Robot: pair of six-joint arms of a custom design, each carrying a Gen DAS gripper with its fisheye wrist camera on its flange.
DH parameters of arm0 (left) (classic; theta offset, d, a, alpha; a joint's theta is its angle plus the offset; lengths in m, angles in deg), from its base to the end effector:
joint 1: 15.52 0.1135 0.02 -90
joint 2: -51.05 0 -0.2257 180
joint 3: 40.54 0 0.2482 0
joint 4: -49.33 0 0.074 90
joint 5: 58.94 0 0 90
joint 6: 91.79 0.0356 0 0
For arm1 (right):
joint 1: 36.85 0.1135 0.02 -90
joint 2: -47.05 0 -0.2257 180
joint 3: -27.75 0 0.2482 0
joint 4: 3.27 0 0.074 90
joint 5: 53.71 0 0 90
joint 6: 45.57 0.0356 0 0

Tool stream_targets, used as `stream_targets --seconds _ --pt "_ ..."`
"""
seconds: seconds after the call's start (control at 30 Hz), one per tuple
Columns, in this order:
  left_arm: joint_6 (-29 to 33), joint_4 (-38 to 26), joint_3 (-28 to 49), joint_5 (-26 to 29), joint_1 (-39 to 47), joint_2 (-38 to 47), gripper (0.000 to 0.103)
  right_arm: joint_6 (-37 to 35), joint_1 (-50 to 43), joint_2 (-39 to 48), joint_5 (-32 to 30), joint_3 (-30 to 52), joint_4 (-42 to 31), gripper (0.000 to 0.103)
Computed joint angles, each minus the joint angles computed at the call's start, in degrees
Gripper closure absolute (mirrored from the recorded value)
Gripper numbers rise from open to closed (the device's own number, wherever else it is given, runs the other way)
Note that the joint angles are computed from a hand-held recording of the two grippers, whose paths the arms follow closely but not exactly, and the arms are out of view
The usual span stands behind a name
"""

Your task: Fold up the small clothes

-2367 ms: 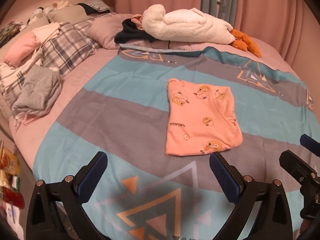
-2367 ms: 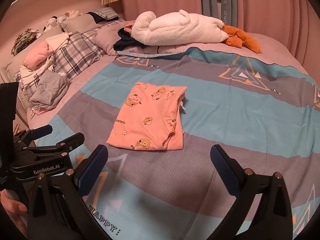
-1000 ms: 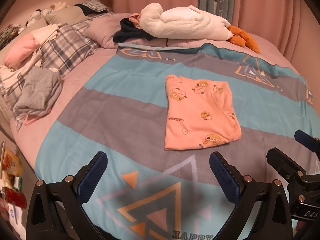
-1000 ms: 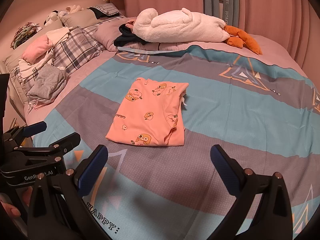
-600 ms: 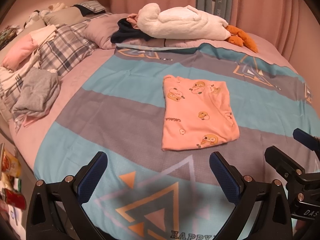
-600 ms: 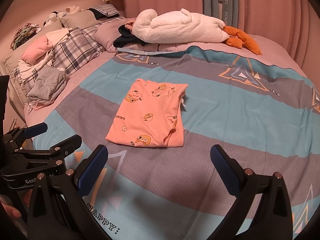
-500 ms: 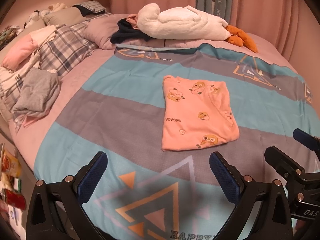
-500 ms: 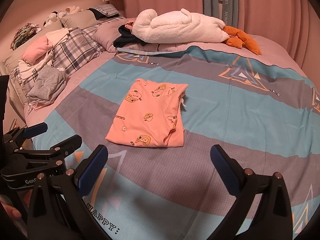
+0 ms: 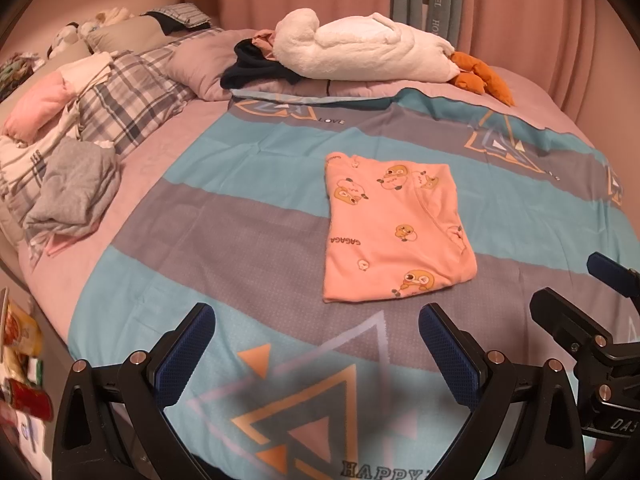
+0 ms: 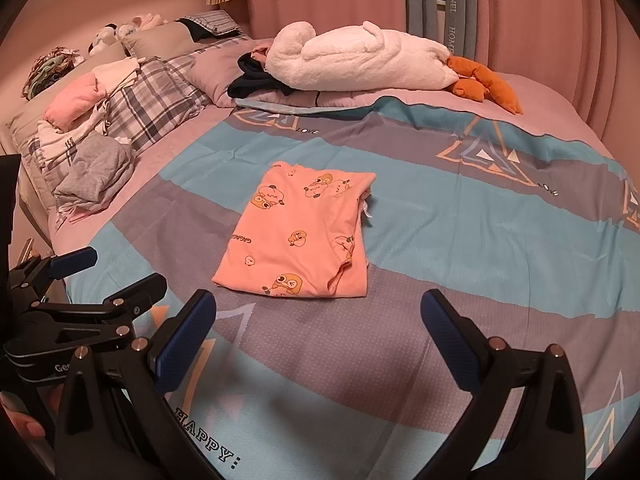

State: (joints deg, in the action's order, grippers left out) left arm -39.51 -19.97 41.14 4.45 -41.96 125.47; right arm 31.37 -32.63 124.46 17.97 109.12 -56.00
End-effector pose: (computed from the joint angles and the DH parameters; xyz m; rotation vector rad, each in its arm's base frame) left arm 0.2356 -0.0994 0.2688 -0.3898 2.4583 0.1693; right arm 0.2878 0.0325 0.2698 -0.5012 2.3355 0.3142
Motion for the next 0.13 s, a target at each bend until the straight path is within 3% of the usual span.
stream_targets --seconds 0.13 --pt "-0.02 -0.1 0.21 0.02 -0.01 0.06 0.002 0.23 0.34 -0.16 0.26 -0.05 -0.01 0.0"
